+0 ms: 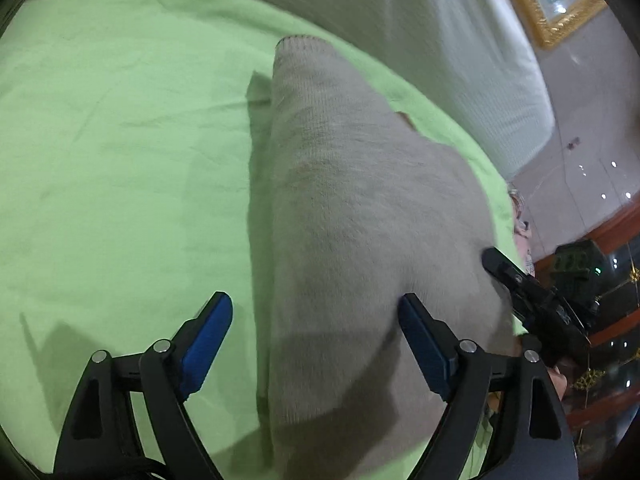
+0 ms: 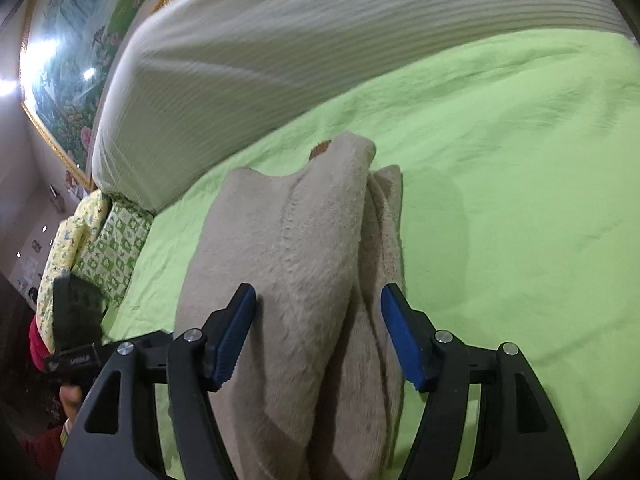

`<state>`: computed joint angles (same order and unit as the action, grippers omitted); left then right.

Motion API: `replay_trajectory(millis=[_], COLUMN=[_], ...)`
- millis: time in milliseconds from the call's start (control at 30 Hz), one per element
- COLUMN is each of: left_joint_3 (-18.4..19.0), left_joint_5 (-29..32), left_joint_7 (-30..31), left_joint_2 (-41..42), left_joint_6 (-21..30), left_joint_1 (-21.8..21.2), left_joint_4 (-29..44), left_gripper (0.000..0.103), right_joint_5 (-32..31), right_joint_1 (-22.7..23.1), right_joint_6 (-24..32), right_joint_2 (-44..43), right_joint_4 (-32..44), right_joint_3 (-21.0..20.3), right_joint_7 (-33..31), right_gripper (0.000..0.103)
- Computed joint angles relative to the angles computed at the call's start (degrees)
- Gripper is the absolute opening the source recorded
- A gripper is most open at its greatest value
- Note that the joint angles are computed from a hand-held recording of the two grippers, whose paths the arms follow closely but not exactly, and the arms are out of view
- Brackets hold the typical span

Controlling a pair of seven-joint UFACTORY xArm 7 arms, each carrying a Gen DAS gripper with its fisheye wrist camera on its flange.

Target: Fold small clothes

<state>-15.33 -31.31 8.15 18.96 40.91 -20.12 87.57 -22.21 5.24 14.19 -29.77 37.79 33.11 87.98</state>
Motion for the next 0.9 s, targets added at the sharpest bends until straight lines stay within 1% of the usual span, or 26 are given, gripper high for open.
replay_trajectory(millis=[67,133,167,200,233,267,300,333,367,400,467,533,600,667,733,800,867,900], left_joint_3=[-0.7,-1.6,-1.8,-2.2,-3.4,-3.2,-3.1,-3.3,-3.9,-4.6,-5.0,-4.6,-3.7,-1.8,1.3,4.5,7.3,8.7], left_joint_5=[-2.4,-4.2,-4.4,-4.8,-6.7,-6.4,-6.2,-6.6,-7.9,-9.6,-12.4,-15.0,-19.4,-22.6,-25.9,-25.3,-23.9,-23.3], left_joint_7=[0.1,1.4,1.9,2.6,4.5,4.3,4.3,4.9,6.2,7.8,10.5,12.6,15.5,17.3,18.9,18.7,18.5,18.3], left_joint_2=[2.5,3.9,4.1,4.2,4.6,4.7,4.7,4.9,4.2,3.3,0.7,-3.1,-8.7,-13.7,-19.8,-24.7,-29.1,-30.8], left_joint_6=[-0.3,-2.2,-3.3,-4.3,-4.4,-4.9,-5.9,-6.2,-6.5,-6.8,-7.1,-7.9,-7.6,-6.9,-3.7,-1.3,0.1,0.8], left_joint_1=[0.4,0.6,0.4,0.4,1.0,0.6,0.2,0.4,1.1,1.8,2.7,3.0,3.9,4.3,5.3,5.7,5.8,5.7], left_joint_4=[1.9,2.4,2.4,2.1,2.2,2.1,1.9,1.9,1.2,0.3,-1.8,-5.1,-10.0,-14.0,-18.6,-22.4,-25.8,-27.0], left_gripper=[0.093,0.093,0.09,0.081,0.074,0.071,0.065,0.061,0.053,0.047,0.043,0.041,0.04,0.04,0.04,0.04,0.04,0.04], right_joint_5=[0.2,0.5,0.9,1.5,2.3,3.0,3.8,4.6,5.2,5.6,5.9,5.3,4.6,3.7,2.2,0.9,0.2,0.2], right_joint_1=[0.2,-0.2,-0.6,-1.0,-1.2,-1.3,-1.1,-1.1,-1.3,-1.6,-3.0,-5.3,-7.7,-10.2,-13.2,-17.9,-25.2,-28.9], right_joint_6=[-2.2,-5.0,-7.1,-9.3,-11.0,-11.7,-11.6,-11.0,-10.8,-10.6,-10.0,-9.5,-10.0,-9.9,-10.0,-11.6,-14.5,-15.3], right_joint_2=[1.5,2.8,3.3,3.8,4.1,4.2,4.2,4.1,3.8,3.4,2.3,1.2,1.3,2.1,3.6,5.1,6.2,7.0], right_joint_4=[-0.4,-1.1,-1.7,-2.5,-3.0,-3.2,-3.2,-3.0,-3.0,-3.0,-2.4,-0.5,1.9,5.3,9.0,12.3,15.7,17.7], right_joint_3=[-1.1,-1.5,-1.4,-1.4,-1.4,-1.3,-1.3,-0.9,-0.4,0.1,2.0,5.1,8.4,12.2,16.5,22.1,29.9,34.1], right_joint_7=[-0.9,-0.9,-0.4,0.1,0.0,-0.5,-1.1,-1.2,-1.2,-1.0,-0.2,1.3,2.4,3.5,4.2,6.0,7.8,7.6], right_gripper=[0.068,0.07,0.071,0.071,0.069,0.066,0.063,0.055,0.047,0.044,0.037,0.035,0.033,0.032,0.031,0.03,0.024,0.023])
